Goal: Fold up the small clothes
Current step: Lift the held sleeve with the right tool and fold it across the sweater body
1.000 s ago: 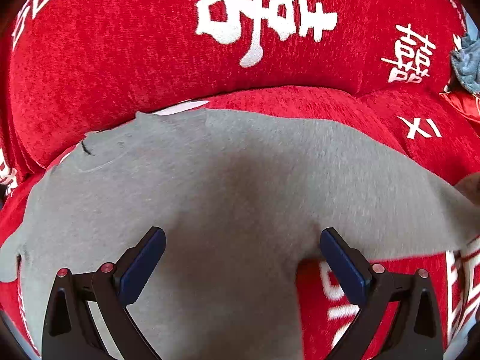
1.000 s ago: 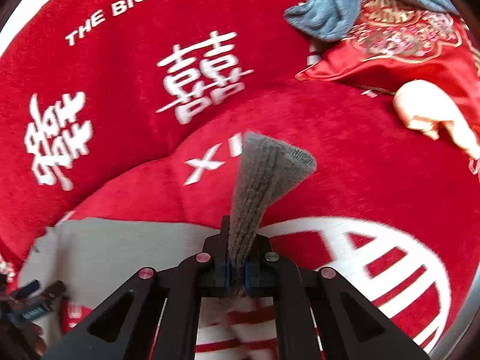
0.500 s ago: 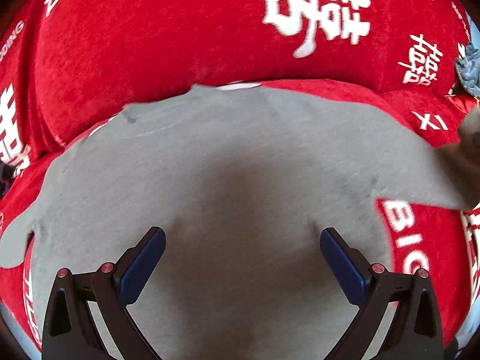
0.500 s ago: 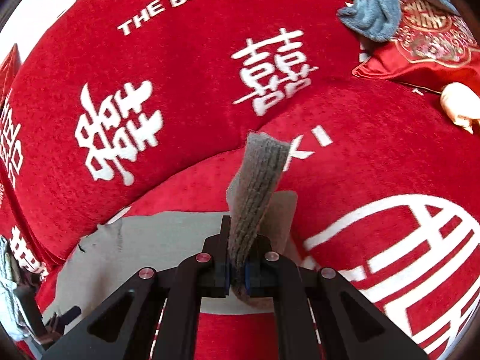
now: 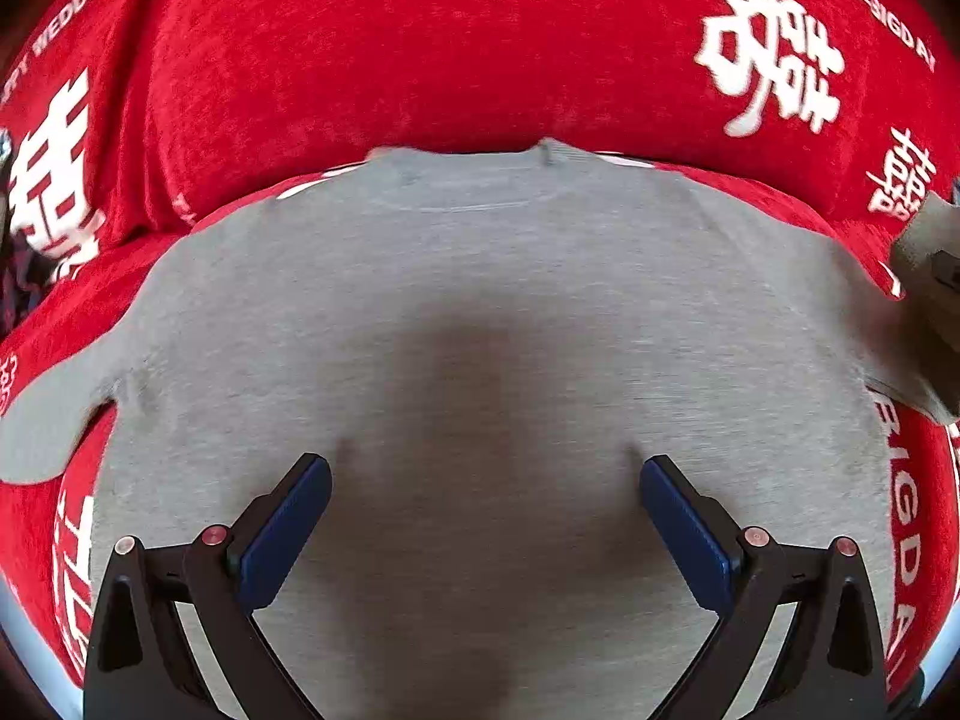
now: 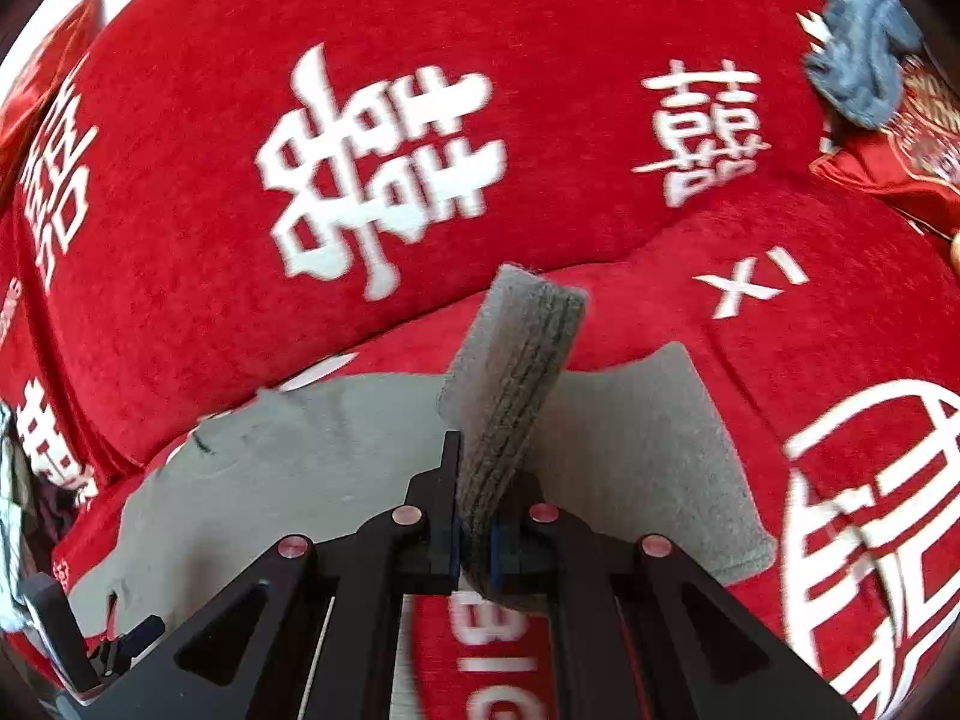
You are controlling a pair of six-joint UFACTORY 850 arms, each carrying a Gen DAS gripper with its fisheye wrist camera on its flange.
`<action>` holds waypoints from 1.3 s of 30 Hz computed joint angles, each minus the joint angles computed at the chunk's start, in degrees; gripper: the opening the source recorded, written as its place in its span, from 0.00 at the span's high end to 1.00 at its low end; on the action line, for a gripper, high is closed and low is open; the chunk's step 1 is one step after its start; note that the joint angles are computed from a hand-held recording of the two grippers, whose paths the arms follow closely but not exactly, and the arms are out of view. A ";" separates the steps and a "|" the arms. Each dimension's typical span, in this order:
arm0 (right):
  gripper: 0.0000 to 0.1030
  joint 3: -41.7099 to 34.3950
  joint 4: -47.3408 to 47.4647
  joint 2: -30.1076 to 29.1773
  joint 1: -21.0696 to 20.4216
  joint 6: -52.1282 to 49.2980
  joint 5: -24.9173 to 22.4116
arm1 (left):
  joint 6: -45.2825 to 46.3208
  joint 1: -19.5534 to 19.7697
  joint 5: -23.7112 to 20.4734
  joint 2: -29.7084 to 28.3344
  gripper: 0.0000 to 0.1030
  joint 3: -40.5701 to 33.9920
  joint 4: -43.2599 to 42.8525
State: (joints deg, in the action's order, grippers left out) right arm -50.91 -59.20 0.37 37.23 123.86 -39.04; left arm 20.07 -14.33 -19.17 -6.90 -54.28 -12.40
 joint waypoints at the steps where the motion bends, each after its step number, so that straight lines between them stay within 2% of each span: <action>1: 0.94 -1.50 -0.07 -1.37 0.48 -0.26 -0.04 | 1.28 0.70 -0.18 -0.02 0.00 0.00 -1.12; 12: 0.94 -17.51 3.45 -15.51 4.13 -10.05 -0.76 | 14.05 8.35 -1.85 -1.24 0.00 -0.78 -12.48; 21: 0.94 -29.03 8.08 -24.54 6.32 -18.72 -2.17 | 22.36 13.05 -3.47 -2.33 0.00 -1.57 -20.52; 39: 0.94 -52.82 17.28 -41.16 10.05 -37.54 -2.64 | 31.32 21.70 -7.68 -2.65 0.00 -2.03 -30.86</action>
